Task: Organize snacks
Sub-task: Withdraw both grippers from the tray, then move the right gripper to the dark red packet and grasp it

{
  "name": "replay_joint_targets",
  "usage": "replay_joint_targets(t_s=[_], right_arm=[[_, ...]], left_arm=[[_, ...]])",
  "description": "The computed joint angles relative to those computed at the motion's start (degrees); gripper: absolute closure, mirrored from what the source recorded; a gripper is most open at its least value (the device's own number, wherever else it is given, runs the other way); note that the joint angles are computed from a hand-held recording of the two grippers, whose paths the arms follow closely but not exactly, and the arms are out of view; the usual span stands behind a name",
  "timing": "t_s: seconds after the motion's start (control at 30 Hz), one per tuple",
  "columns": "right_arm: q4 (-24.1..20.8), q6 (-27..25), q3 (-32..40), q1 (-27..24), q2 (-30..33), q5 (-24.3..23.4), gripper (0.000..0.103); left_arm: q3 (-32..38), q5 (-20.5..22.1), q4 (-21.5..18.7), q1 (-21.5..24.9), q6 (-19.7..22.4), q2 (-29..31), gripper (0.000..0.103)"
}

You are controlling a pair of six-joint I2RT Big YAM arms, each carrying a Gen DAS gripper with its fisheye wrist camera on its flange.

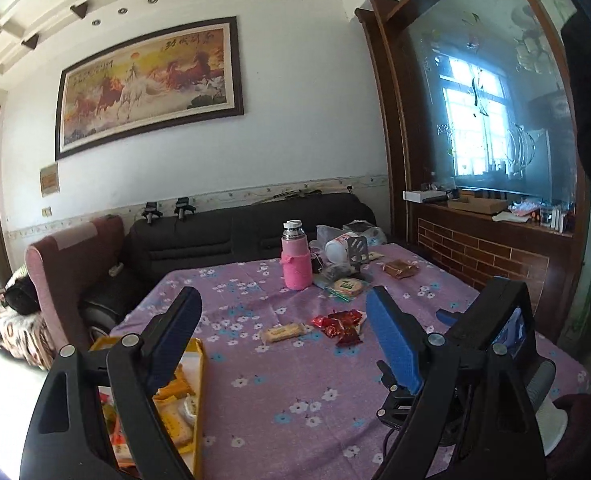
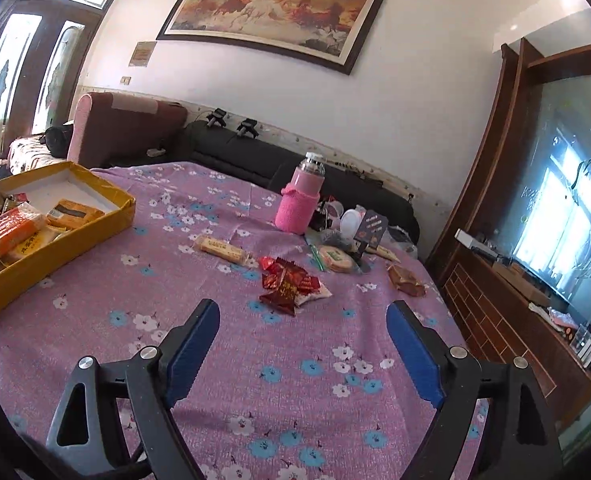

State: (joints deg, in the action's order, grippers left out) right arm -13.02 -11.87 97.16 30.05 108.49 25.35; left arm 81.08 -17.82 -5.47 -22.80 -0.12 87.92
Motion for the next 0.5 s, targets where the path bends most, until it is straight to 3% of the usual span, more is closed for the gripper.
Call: replay_joint_targets(t_s=[0.13, 0.33, 0.5], right_arm=[[-4.6, 2.4, 0.2, -1.1, -0.3, 0.8, 0.016], [-8.7, 7.3, 0.2, -1.0, -0.8, 0.7, 0.016], [-11.0, 7.5, 1.9, 0.1, -0.1, 0.8, 0.016]], left_arm=[[0.9, 3.5, -3.4, 1.0, -5.4, 2.0, 0.018], [-2.7, 5.2, -2.8, 1.4, -5.6, 0.5, 0.018], [-4.4, 7.4, -1.8, 2.2, -7.2, -0.8, 0.018]])
